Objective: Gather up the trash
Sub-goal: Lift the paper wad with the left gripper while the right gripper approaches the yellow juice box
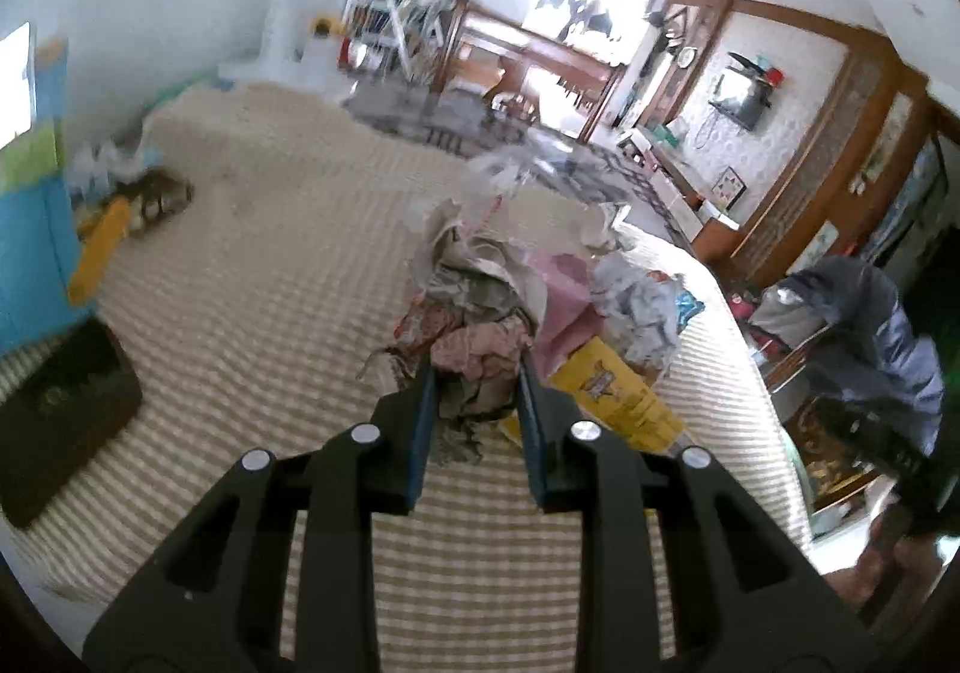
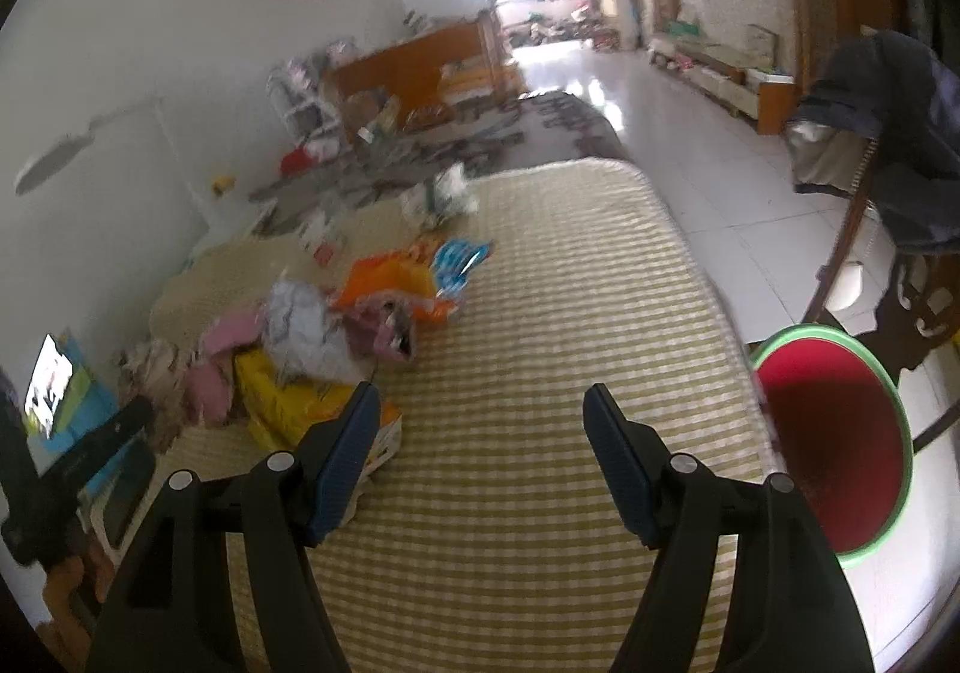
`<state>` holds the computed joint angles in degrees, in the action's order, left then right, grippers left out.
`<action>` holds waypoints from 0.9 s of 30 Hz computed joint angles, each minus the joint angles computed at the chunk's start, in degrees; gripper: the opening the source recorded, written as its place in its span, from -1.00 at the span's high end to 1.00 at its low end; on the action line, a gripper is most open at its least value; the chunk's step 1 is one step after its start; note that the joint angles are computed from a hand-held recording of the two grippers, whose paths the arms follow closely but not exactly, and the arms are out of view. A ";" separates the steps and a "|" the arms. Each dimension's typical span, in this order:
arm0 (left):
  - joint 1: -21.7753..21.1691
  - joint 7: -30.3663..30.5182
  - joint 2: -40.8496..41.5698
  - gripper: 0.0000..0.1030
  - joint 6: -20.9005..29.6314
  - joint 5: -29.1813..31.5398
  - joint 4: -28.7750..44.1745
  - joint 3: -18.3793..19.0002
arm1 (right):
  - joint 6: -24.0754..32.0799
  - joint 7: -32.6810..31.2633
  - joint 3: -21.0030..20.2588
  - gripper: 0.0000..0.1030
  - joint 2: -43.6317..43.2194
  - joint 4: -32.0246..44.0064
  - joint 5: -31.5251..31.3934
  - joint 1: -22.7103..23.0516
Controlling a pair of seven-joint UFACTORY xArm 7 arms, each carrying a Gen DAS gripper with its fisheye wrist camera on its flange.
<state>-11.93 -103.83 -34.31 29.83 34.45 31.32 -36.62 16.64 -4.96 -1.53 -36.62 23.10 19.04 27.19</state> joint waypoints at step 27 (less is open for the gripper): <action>1.42 -2.53 -5.80 0.50 -2.94 -4.50 -4.95 0.46 | 6.13 0.16 13.14 -0.49 22.58 15.58 -6.40 0.48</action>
<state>-10.51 -106.36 -40.12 26.88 29.95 26.36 -36.16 22.77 -4.80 11.60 -14.04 38.67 12.64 27.67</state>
